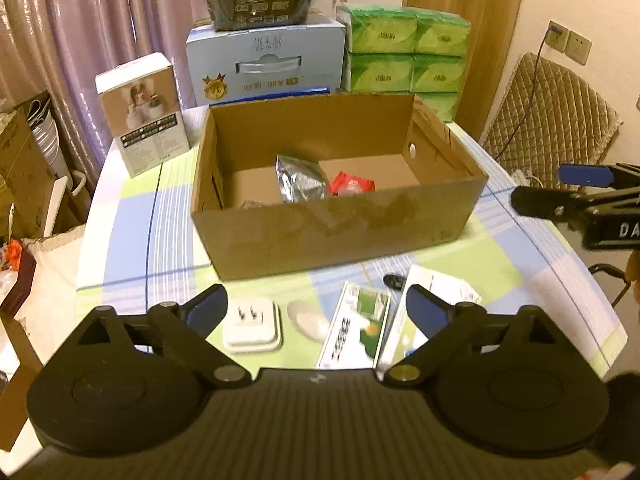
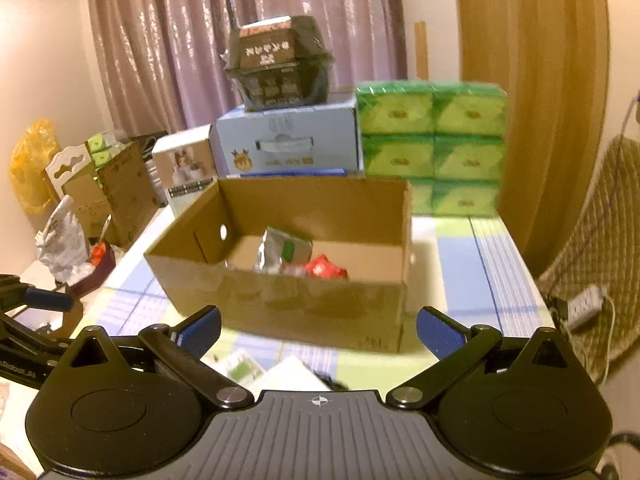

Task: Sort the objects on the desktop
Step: 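Withdraw both grippers up out of the box toward the table items, then grasp the white Mecobalamin box with the right gripper while the left gripper grasps the green-and-white medicine box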

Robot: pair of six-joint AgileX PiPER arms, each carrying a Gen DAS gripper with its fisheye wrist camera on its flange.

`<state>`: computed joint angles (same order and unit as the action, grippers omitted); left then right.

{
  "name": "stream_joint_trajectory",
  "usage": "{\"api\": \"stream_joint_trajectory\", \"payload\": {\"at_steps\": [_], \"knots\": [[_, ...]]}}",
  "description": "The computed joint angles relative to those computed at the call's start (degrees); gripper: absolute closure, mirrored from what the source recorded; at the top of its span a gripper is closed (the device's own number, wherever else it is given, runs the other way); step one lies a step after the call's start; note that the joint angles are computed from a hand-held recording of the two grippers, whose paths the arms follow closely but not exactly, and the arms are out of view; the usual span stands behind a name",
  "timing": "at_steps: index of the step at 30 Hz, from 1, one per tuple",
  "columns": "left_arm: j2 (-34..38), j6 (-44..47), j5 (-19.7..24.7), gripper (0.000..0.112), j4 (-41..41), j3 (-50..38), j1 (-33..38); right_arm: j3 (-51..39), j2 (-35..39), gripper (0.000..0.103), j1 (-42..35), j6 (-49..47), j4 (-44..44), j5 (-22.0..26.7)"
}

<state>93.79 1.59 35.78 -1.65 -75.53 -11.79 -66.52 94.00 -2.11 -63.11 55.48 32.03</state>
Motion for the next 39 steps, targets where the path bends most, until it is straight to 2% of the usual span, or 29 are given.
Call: {"api": "stream_joint_trajectory", "payload": {"at_steps": [3, 8, 14, 19, 24, 27, 31, 35, 39], "knots": [[-2.9, -1.6, -1.4, 0.010, 1.9, 4.7, -0.6, 3.9, -2.1, 0.002, -1.8, -1.9, 1.4, 0.5], [-6.1, -3.5, -3.7, 0.011, 3.8, 11.3, -1.3, 8.9, -4.1, 0.002, -3.4, -1.5, 2.0, 1.4], [-8.3, -4.9, -6.5, 0.011, 5.2, 17.4, -1.3, 13.0, -4.6, 0.002, -2.3, -0.1, 2.5, 0.1], [-8.4, -5.5, -9.3, 0.011, 6.3, 21.3, -0.6, 14.7, -3.6, 0.002, 0.0, 0.4, 3.0, -1.8], [-7.0, -2.1, -12.5, 0.011, 4.8, 23.5, 0.0, 15.2, -1.7, 0.002, 2.5, 1.1, 3.8, -4.7], [-5.2, -6.3, -13.8, 0.012, 11.9, 23.9, -1.3, 14.7, 0.0, 0.002, 4.4, 2.6, 3.5, -6.3], [-2.6, 0.3, -16.9, 0.012, 6.1, 23.9, -0.2, 13.2, 3.1, 0.002, 7.5, 7.1, 1.5, -8.8], [1.1, 6.1, -19.0, 0.014, 2.3, 22.8, 0.6, 10.1, 6.9, 0.002, 10.6, 16.2, -4.0, -10.8], [5.0, 16.0, -21.1, 0.015, -6.3, 21.7, 2.4, 6.7, 10.5, 0.002, 13.7, 25.3, -10.3, -12.7]]}}
